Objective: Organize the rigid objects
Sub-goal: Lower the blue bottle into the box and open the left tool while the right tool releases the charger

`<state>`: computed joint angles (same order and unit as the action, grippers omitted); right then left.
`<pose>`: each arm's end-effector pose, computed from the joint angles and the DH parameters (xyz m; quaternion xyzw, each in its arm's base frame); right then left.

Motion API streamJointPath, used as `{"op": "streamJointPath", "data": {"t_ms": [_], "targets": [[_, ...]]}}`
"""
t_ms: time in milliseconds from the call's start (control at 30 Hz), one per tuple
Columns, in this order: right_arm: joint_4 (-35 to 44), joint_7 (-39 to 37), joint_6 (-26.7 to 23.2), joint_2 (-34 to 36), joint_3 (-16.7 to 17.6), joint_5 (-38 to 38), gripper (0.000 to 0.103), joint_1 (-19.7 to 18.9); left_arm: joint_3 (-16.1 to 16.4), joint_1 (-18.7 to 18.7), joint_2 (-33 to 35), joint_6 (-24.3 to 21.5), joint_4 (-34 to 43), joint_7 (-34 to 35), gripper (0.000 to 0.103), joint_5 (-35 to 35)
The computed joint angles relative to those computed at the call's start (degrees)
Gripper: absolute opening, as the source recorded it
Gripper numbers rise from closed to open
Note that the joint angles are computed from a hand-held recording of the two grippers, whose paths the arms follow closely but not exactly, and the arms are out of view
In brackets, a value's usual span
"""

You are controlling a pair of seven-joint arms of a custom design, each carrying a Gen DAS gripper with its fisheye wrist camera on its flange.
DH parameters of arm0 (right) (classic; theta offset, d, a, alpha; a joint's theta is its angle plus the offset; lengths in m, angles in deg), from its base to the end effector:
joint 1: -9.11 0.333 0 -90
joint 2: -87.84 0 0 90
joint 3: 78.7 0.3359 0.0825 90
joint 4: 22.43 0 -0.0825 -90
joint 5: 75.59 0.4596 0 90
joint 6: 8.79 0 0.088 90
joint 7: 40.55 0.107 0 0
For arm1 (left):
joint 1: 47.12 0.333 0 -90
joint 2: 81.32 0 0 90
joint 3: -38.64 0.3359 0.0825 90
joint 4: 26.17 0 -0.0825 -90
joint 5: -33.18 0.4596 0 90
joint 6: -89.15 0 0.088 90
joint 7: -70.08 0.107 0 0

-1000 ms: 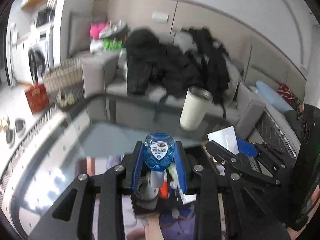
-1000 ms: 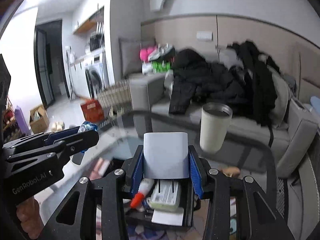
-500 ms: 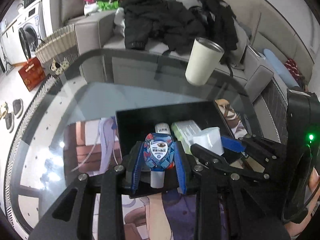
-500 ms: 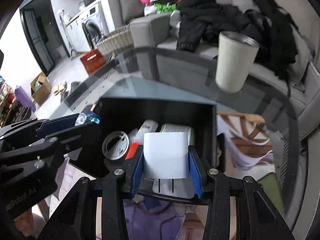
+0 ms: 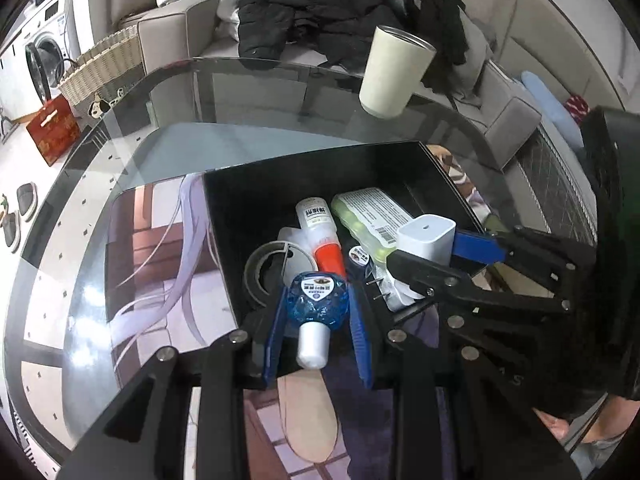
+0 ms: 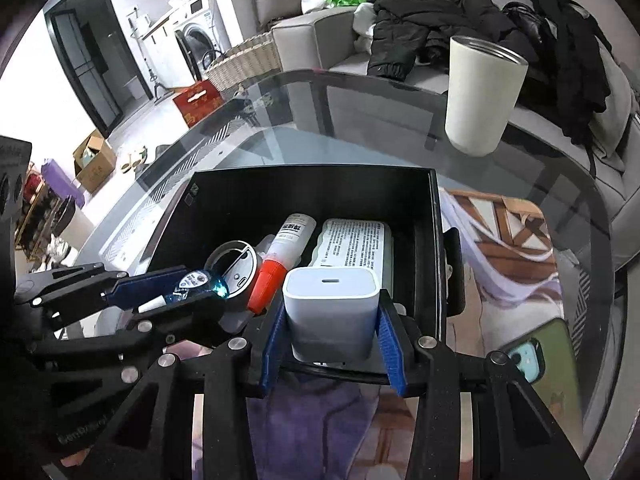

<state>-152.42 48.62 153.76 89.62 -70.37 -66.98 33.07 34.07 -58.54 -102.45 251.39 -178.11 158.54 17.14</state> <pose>0.5289 0.3248 0.3744 -0.8149 0.5138 -0.0920 0.2518 0.4725 -0.1197 0.3911 -0.6754 0.6836 -0.2543 0.1089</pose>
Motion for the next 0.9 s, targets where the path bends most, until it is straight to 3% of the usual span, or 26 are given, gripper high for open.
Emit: {"op": "streamJointPath", "data": {"t_ms": [367, 500, 633, 767, 900], "targets": [[-1.74, 4.13, 1.44, -1.45, -0.22, -4.15, 0.044, 0.10, 0.58, -0.81, -0.59, 0.95, -0.61, 0.60, 0.030, -1.02], [-2.58, 5.65, 2.17, -2.18, -0.28, -5.74, 0.050, 0.06, -1.58, 1.05, -2.14, 2.66, -1.93, -2.76, 0.036, 1.47], [-3.31, 2.88, 2.80, -3.08, -0.31, -1.24, 0.050, 0.27, -2.34, 1.80, -4.12, 5.47, -3.50, -5.30, 0.049, 4.45], [-5.30, 4.08, 4.62, -4.95, -0.23, -1.83, 0.056, 0.26, -4.21, 3.35, -6.74, 7.01, -5.35, -8.42, 0.049, 7.98], [-8.91, 7.50, 9.83, -7.43, 0.16, -4.80, 0.066, -0.06, -8.26, 6.50, -11.15, 9.85, -8.60, -14.52, 0.049, 12.38]]}}
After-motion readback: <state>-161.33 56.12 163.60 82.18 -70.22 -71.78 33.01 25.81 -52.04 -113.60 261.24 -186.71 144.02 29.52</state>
